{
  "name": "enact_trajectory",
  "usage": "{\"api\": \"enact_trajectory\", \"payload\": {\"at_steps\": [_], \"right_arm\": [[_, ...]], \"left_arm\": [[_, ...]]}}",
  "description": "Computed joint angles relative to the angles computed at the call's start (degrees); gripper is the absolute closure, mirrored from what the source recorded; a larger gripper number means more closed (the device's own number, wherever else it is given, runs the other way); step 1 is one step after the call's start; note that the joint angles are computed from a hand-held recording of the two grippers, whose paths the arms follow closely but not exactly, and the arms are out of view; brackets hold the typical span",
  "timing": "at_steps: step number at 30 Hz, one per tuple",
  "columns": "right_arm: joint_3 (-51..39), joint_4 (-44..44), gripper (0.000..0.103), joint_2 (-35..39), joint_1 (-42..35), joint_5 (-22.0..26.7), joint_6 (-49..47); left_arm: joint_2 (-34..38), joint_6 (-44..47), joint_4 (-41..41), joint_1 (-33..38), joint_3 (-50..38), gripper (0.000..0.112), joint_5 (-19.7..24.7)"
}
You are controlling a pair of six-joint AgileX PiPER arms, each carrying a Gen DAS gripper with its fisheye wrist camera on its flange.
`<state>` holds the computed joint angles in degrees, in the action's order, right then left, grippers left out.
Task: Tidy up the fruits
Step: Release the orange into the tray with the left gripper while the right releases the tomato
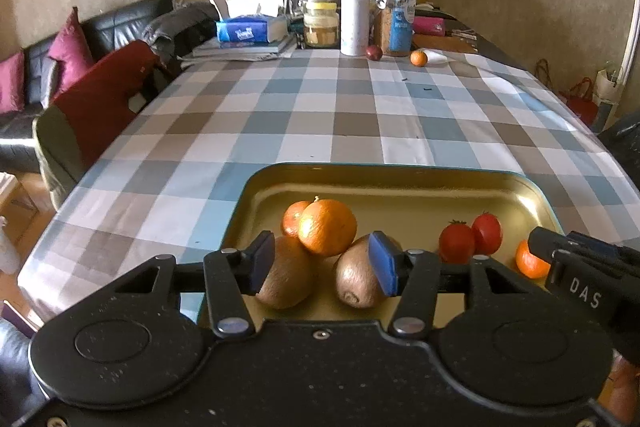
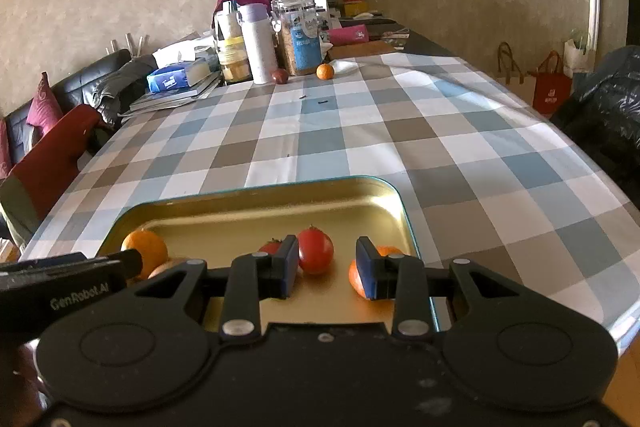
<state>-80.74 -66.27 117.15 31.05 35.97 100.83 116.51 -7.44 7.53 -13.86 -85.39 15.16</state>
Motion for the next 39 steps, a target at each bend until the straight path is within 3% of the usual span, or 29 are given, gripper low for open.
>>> {"api": "enact_trajectory", "payload": {"at_steps": [7,15,27,39], "right_arm": [[4.7,-2.7,0.068,-1.8,2.6,0.9,4.1],[6.8,-5.2,0.068,-2.2,5.0,3.3,6.8],[6.9,-3.0,0.068,-2.7,4.5,3.2,5.5],[4.9,1.8,0.068,-1.7,4.6,3.8,0.2]], "left_arm": [[-3.6,-11.6,12.7,-0.9,7.3,0.053,-4.4],[-4.6,-18.1,19.7,-1.5,10.9,0.053,-6.2],[-4.0,-2.1,3.0,-0.7,9.6,0.053,-3.9],[-3.6,1.5,-0.4,-0.7,8.8,0.053,-1.9]]}}
